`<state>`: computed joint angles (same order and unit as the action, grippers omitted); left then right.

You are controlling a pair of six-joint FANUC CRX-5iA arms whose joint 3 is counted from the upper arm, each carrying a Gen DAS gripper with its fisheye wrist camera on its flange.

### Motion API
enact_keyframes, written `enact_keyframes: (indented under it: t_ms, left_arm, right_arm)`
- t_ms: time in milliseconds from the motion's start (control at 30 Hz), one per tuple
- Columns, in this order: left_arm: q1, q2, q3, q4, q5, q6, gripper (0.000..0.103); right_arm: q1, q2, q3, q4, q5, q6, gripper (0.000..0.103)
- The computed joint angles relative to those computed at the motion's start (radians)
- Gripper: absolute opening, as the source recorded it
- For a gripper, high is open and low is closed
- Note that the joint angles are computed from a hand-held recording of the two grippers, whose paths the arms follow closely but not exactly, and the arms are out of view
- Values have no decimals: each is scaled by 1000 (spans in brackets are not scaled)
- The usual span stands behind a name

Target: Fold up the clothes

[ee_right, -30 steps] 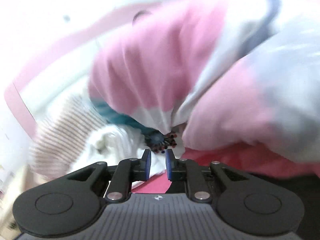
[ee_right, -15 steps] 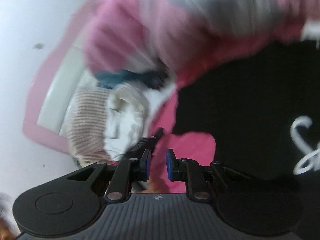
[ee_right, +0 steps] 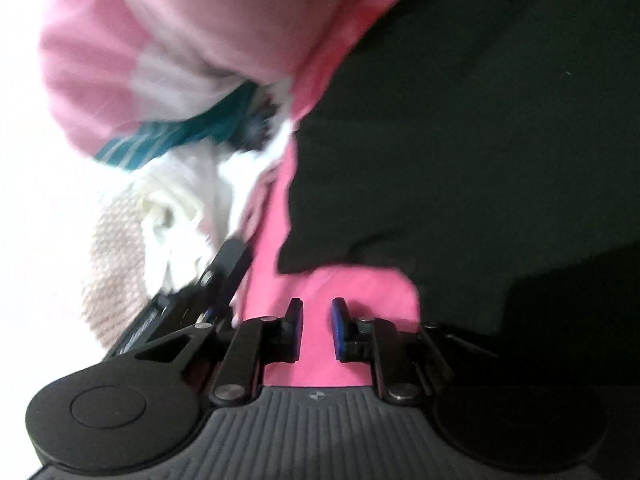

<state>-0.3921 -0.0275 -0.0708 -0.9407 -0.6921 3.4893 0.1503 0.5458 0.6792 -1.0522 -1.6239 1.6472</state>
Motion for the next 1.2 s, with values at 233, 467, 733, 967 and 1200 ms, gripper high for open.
enact_keyframes:
  t_ms: [233,467,733,967,1200]
  left_arm:
    - [101,67,9,297,114,-318,5]
    - [88,78,21,289,65,-314,7]
    - [71,94,44,264,26,-323,7]
    - [87,79,21,289,57,-308,7]
    - [78,88,36,271,36,-309,7]
  right_arm:
    - [-66,-21,52,44,122,85,17]
    - [22,148,279,229,244,21,17]
    - [98,116,201,402,564,124,14]
    - [-45,51,192,375,472,227,17]
    - [-17,204,418,532,335,216,35]
